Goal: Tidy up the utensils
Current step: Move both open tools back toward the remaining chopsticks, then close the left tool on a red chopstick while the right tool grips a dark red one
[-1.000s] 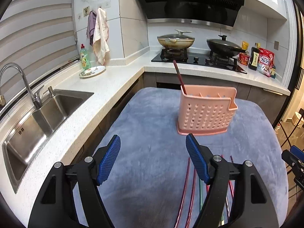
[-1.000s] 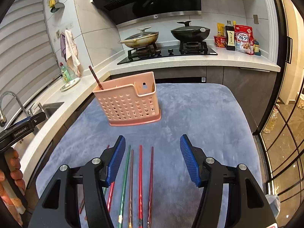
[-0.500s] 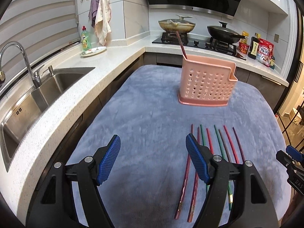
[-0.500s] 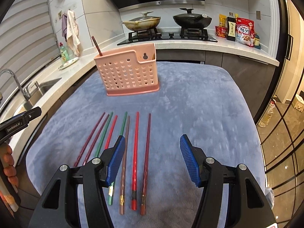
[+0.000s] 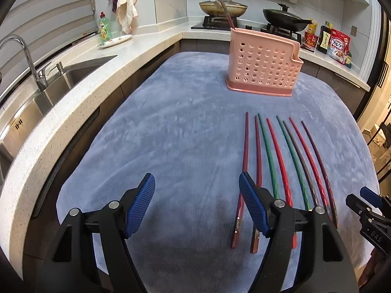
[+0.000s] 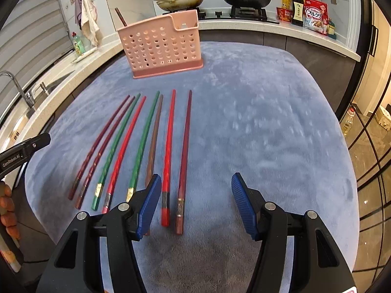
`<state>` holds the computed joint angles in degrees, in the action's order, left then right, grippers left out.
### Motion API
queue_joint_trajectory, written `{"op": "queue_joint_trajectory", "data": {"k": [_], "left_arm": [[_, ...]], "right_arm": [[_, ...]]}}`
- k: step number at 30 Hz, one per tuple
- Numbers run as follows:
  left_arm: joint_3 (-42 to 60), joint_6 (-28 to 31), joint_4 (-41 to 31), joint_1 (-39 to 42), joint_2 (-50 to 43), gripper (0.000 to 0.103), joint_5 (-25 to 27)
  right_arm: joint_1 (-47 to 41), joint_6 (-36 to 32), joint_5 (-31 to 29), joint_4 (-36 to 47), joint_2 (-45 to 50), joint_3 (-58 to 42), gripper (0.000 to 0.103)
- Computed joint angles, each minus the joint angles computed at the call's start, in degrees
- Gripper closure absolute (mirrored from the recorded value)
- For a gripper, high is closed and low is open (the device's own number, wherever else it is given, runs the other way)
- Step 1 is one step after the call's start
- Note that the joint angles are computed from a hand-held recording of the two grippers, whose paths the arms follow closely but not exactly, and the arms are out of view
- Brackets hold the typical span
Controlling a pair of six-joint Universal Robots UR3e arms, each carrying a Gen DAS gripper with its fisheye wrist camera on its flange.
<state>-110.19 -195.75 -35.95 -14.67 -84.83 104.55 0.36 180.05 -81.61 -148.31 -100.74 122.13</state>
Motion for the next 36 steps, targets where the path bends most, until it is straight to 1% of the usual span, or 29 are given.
{"op": "queue_joint_trajectory", "data": {"k": [5,8,14,16,19,25,36], "left_arm": [[-1.5,-0.4,-0.1,-0.3,0.5,0.035,-0.4],[-2.3,-0.5,-0.1,-0.6,0.6,0.035,-0.5],[-3.4,-0.8,0.0,-1.1,0.2,0.035,-1.0],[-3.8,-0.8,0.1,-1.1,0.2,0.035,-1.3],[-4.1,-0.6,0.0,-0.9,0.2,0.035,-1.8],[-4.6,-0.9,-0.3,-0.6,0.2,0.035,-3.1],[-5.6,-0.9,0.0,-0.5,-0.4,0.035,-4.5]], "right_arm": [[0.2,0.4,-0.5,-1.0,0.7,1.4,0.045],[0.5,0.1,-0.8,-1.5,1.1,1.7,0.047],[1.3,-0.1,-1.0,-1.8,2.7,1.3,0.06],[1.3,-0.3,-0.8,-1.4,3.1,1.1,0.068],[1.5,-0.6,-0.7,-1.1,3.6,1.0,0.077],[2.3,-0.8,-0.6,-1.4,4.4,0.8,0.08],[3.0,-1.0,-0.7,-2.6,5.3,1.6,0.084]]}}
